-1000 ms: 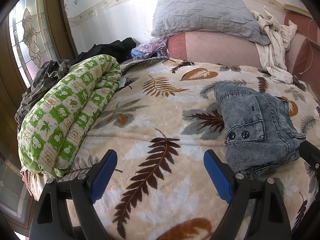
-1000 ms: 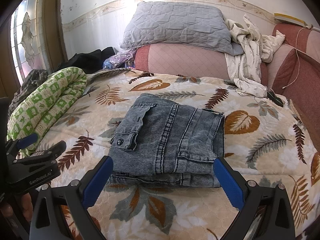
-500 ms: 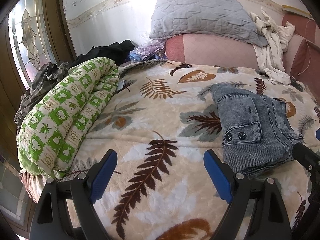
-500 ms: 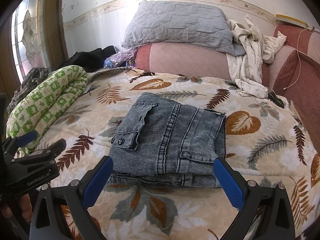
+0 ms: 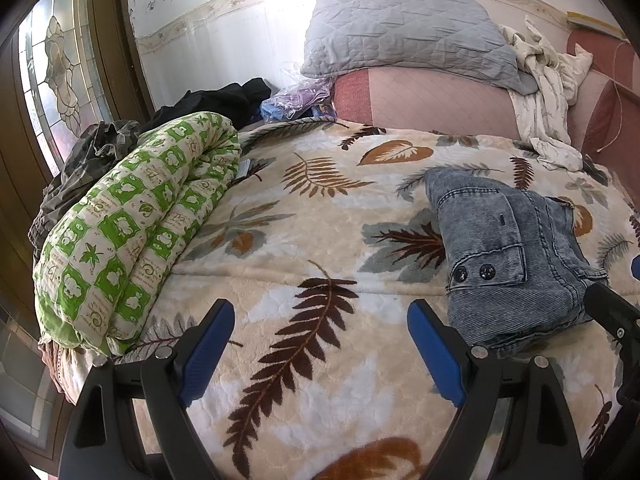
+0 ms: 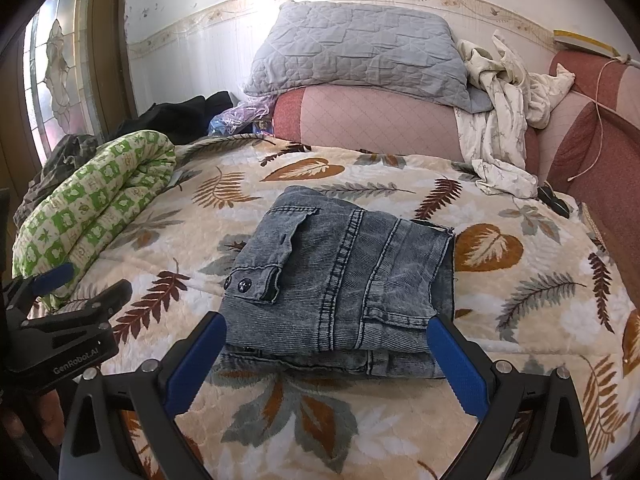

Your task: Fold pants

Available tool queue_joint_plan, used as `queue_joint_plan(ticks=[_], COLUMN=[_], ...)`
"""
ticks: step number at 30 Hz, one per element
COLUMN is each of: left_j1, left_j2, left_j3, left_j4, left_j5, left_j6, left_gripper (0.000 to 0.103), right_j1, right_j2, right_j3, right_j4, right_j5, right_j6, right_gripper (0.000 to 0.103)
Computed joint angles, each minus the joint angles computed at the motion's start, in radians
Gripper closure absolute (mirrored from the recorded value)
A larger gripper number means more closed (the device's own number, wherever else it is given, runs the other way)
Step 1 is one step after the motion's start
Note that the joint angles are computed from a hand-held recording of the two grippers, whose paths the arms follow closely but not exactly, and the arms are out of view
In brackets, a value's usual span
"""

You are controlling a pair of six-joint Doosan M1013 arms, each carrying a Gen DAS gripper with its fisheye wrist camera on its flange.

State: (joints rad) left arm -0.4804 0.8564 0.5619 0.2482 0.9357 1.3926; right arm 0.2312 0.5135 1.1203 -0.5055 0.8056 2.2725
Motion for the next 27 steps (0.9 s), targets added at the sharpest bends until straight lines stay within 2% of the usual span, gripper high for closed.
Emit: queue_joint_plan(ticks=[27], left_j1=[0.008], left_j2=[0.015], left_j3=[-0.038], left_j4=[-0.049], left_j5=[0.008], left_j6=[0.025], left_gripper=[0.014], right_j1=[0.000], right_j2=[0.016], right_j3=[-0.029], right_j4=[0.011], right_j5=[0.006], right_j6=[-0.028], right_gripper=[0.001])
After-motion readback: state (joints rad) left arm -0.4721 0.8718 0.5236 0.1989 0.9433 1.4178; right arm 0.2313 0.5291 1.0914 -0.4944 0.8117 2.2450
